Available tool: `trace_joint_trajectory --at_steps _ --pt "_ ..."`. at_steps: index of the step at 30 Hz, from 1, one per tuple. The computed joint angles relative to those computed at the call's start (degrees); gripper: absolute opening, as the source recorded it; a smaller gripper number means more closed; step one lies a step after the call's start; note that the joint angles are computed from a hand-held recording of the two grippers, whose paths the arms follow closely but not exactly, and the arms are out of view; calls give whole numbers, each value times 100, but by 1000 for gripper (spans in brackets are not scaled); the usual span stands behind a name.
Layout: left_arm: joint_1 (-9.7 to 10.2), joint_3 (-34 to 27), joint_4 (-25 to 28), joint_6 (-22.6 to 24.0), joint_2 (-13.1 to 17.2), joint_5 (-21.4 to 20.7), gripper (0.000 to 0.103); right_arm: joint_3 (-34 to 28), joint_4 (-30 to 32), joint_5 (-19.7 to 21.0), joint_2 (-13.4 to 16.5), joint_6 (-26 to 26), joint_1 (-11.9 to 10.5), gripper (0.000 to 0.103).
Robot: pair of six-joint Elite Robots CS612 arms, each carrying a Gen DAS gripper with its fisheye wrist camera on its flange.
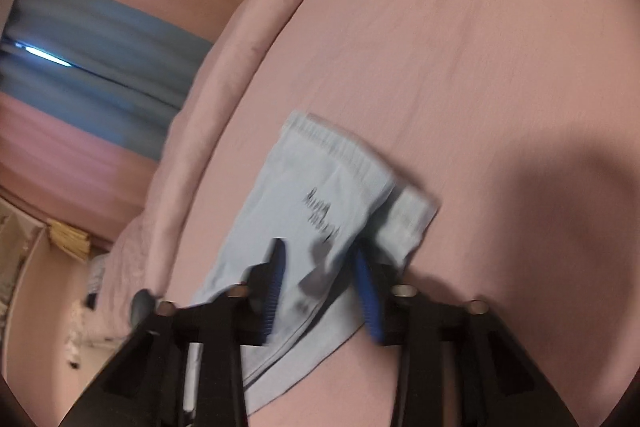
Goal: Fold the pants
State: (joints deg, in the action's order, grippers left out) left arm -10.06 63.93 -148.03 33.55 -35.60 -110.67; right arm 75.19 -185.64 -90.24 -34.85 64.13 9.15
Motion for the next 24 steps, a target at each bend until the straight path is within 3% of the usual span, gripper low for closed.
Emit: trace_joint_trajectory --at_steps 5,8,11,13,14,15,16,17,19,20,22,24 --pt "23 298 -364 416 -151 -38 4 153 -188 -60 -127 -310 25 5" --pt "1 339 -269 632 -145 81 5 165 295 6 -138 -329 -12 5" --pt "-49 369 -648 470 -78 418 11 113 535 -37 -124 -432 -22 5" --pt "-47 312 -550 378 -57 465 17 134 748 48 -196 -536 -54 7" --pt "-28 288 -391 322 -87 414 19 177 831 -19 -261 -628 -56 18" --pt "-13 319 -317 330 -133 391 27 216 940 -256 -342 -740 -26 26" --pt "6 389 -317 345 -193 386 38 317 1066 -659 -460 -818 23 46" --pt "43 468 -363 361 -256 323 44 349 1237 -1104 -536 -842 88 57" --pt "167 592 -435 325 -359 -70 56 334 1473 -1832 -652 -1108 223 58" --pt "246 547 -300 210 -377 -361 56 324 1305 -1853 -646 -1360 261 58" --pt "328 411 -197 -56 -335 -671 56 126 968 -1181 -553 -2188 304 57" --pt "342 274 -554 -537 -218 -538 56 -284 932 -206 -349 -3090 361 44"
